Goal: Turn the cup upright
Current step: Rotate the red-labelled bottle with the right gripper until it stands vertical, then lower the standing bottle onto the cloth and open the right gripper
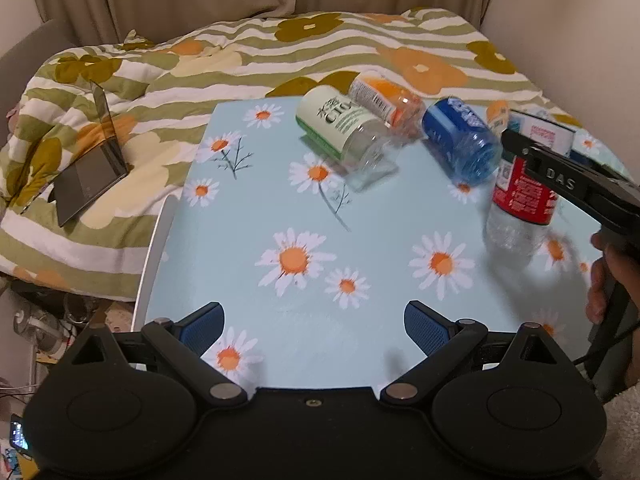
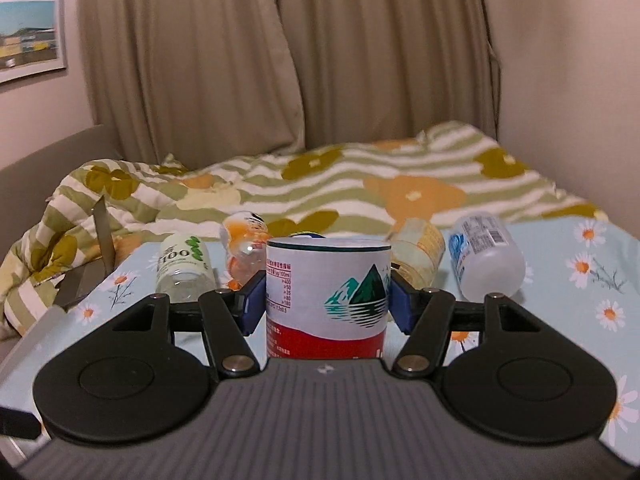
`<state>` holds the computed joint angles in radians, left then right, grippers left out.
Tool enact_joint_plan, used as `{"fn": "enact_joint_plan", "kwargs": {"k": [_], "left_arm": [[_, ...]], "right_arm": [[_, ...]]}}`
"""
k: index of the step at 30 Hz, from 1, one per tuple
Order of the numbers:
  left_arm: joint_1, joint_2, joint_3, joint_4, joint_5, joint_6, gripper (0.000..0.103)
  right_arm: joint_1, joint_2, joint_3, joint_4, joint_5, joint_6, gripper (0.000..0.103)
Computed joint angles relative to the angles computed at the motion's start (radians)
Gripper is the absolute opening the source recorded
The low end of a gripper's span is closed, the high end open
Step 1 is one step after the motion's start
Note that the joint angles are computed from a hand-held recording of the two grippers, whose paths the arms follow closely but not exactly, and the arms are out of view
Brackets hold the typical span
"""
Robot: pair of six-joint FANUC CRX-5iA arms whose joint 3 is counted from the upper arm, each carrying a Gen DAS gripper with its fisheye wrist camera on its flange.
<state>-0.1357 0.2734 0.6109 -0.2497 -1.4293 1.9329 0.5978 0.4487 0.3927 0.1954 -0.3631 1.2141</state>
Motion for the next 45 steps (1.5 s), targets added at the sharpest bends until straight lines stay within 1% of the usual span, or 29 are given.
{"fn": "enact_joint_plan", "kwargs": {"k": [2,4,8,11,15,20,21,23,25,27,28,32,35,37,40,45], "left_arm": [[0.0,-0.003,-0.007,0.001,-0.001,0.001,0.099],[0.001,-0.006,-0.015,0.01,0.005,0.0,0.099],[0.001,-0.005,-0.018,0.026,0.018,-0.01,0.099],[0.003,-0.005,-0.024,0.046,0.032,-0.013,0.099],[0.002,-0.007,-0.032,0.06,0.036,-0.018,0.099],[0.009,-0.016,-0.043,0.073,0.038,-0.014,0.099],[0.01,-0.018,-0.047,0.074,0.042,-0.012,0.099],[0.012,-0.023,-0.053,0.076,0.05,-0.008,0.099],[0.014,-0.028,-0.061,0.082,0.057,-0.003,0.099],[0.012,-0.033,-0.065,0.081,0.061,0.005,0.099],[0.009,-0.035,-0.065,0.077,0.062,0.011,0.099],[-0.01,-0.032,-0.041,0.054,0.052,0.036,0.099],[-0.033,-0.025,-0.005,0.021,0.044,0.049,0.099],[-0.051,-0.019,0.025,-0.003,0.042,0.058,0.099],[-0.081,-0.011,0.066,-0.034,0.045,0.075,0.099],[-0.135,0.009,0.14,-0.086,0.041,0.105,0.099]], "right_arm": [[0.005,-0.029,-0.053,0.016,0.036,0.022,0.077],[0.008,-0.048,-0.073,0.004,0.037,0.056,0.077],[0.011,-0.074,-0.077,-0.039,-0.014,0.126,0.077],[0.009,-0.081,-0.051,-0.078,-0.082,0.16,0.077],[0.019,-0.092,-0.058,-0.052,-0.115,0.155,0.077],[0.019,-0.085,-0.035,-0.062,-0.15,0.164,0.078],[0.018,-0.083,-0.027,-0.065,-0.161,0.165,0.079],[0.02,-0.079,-0.02,-0.05,-0.179,0.145,0.087],[0.019,-0.081,-0.02,-0.041,-0.186,0.13,0.097],[0.018,-0.083,-0.019,-0.044,-0.193,0.125,0.103],[0.017,-0.082,-0.012,-0.052,-0.205,0.13,0.103],[0.003,-0.075,0.056,-0.138,-0.298,0.202,0.103],[-0.007,-0.091,0.078,-0.163,-0.339,0.226,0.103],[-0.015,-0.099,0.11,-0.177,-0.395,0.242,0.103],[-0.035,-0.109,0.167,-0.205,-0.493,0.262,0.103],[-0.067,-0.089,0.31,-0.209,-0.707,0.268,0.103]]}}
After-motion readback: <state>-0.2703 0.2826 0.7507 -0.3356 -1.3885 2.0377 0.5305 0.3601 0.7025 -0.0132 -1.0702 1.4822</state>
